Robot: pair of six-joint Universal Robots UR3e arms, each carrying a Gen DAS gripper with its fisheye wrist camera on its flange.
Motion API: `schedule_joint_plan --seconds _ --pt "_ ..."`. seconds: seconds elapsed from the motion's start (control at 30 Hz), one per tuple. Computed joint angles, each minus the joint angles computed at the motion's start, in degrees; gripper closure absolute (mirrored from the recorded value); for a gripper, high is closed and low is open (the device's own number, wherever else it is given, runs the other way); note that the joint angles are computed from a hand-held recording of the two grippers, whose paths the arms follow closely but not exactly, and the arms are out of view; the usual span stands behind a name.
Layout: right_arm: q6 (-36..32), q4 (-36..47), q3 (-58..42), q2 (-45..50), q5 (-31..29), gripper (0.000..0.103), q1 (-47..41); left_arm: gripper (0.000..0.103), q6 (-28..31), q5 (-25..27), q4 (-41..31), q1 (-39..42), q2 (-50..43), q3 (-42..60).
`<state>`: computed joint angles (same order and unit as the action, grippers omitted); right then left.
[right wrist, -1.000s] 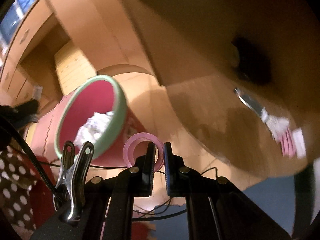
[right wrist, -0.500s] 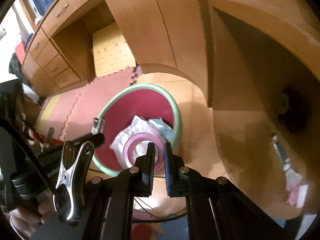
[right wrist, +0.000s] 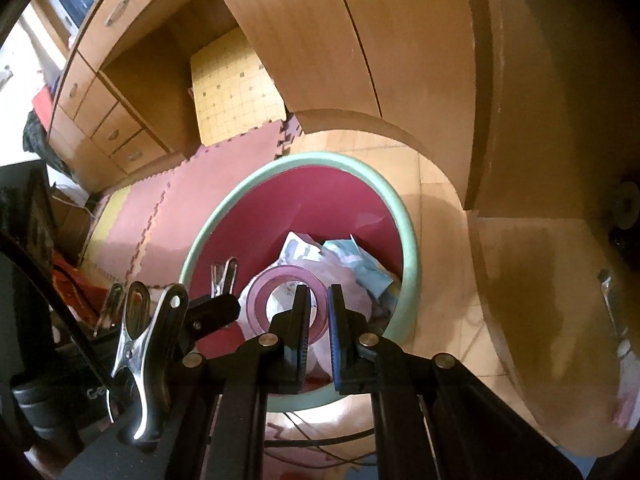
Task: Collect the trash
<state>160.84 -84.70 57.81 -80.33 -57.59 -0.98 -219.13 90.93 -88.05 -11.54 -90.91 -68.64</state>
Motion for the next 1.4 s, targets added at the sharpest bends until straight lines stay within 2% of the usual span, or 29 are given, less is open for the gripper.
schedule_joint_plan --seconds 0.1,0.2,0.37,0.7,0.93,1.07,1.4 --pt "-0.1 -1.3 0.5 0.7 -0.7 0.093 1.2 0.083 0.3 1.5 -0.7 -0.6 -1.1 0.9" --pt "0.3 -0.7 -0.6 1.7 -0.5 0.091 1.5 0.083 0.2 0.4 -1.2 -0.1 -1.1 0.9" --pt "1.9 -0.7 -0.9 2.1 -0.3 0.078 1.3 0.078 -0.3 -0.2 -2.4 0.4 -0.7 1.2" --pt "0.4 2.9 -3.0 0.9 0.9 0.077 -0.9 0.077 -2.8 0.1 -5.1 -0.5 -0.9 4.9" --pt "-4.5 9.0 -4.7 -2.5 4.8 0.077 -5.0 0.077 -4.2 2.7 -8.7 -3.7 -3.1 13.0" --pt "-7.9 11.8 -3.8 -5.8 4.9 0.077 -7.6 0.077 -4.9 2.5 -10.4 -5.5 -5.1 16.0" --pt "-19.0 26.8 -9.8 -10.7 5.7 0.077 -18.0 0.077 -5.2 5.2 -17.2 -12.5 -14.2 32.3"
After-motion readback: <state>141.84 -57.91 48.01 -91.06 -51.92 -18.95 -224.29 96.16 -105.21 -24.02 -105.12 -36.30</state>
